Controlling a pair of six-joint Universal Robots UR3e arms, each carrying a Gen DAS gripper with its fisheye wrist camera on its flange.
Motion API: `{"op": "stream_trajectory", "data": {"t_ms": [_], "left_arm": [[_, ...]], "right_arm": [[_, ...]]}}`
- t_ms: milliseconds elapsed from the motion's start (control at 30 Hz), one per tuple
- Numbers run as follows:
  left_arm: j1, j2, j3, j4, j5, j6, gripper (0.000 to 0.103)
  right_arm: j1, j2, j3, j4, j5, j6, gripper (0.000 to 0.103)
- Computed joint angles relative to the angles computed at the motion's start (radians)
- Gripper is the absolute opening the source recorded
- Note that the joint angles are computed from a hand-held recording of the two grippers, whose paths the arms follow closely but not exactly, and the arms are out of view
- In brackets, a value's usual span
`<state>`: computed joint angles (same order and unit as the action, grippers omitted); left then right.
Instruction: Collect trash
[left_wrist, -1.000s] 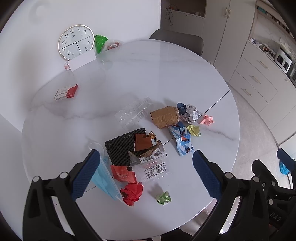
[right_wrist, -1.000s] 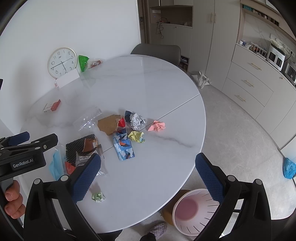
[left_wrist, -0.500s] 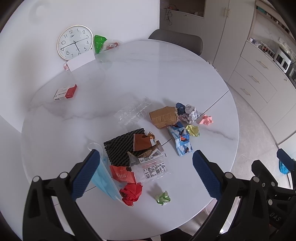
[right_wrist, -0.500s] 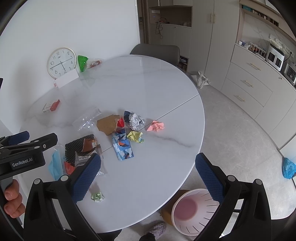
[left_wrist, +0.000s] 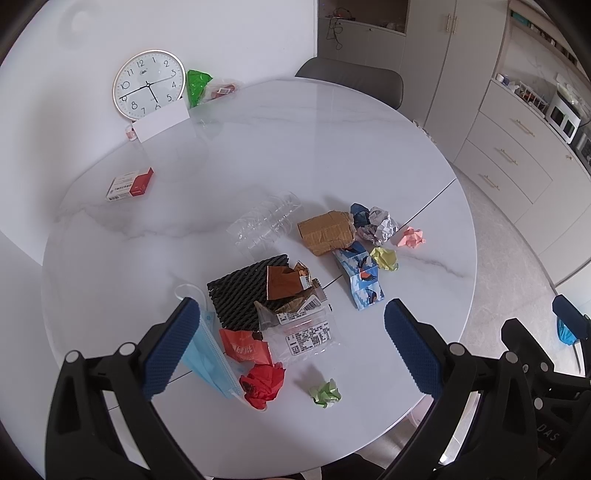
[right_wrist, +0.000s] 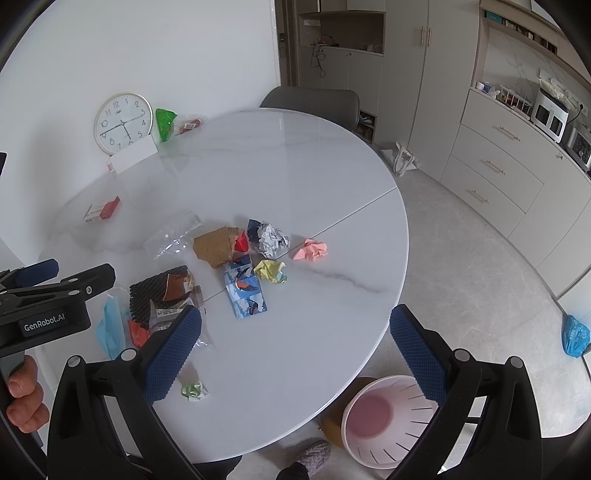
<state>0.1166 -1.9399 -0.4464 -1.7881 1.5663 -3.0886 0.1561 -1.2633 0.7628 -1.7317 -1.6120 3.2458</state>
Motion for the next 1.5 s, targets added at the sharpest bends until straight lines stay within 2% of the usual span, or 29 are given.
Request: {"op": "stream_trajectory", "data": {"t_ms": [967,1133,1300,1500], "left_arm": [[0.017,0.051,-0.081,0.033,-0.015,0.019,0.096],[0.088,0.131,-0.229,0.117,-0.06,0.073,0.096],[0.232,0.209,-0.392,0.171,-0.127,0.139,0.096],[0.394,0.317,-0.632,0.246,-0.167,0.283,0.096]], "right_arm": [[0.012,0.01,-0.021,0.009,-0.007,0.007,0.101],[0.02,0.007,-0.002,-0.001,0.0,0.012,0.101],[0.037,-0.024,0.134,-0.055,0.016,0.008,0.101],[0.102,-0.019,0.313,-0.181,0.055,-0.002,0.101]]}}
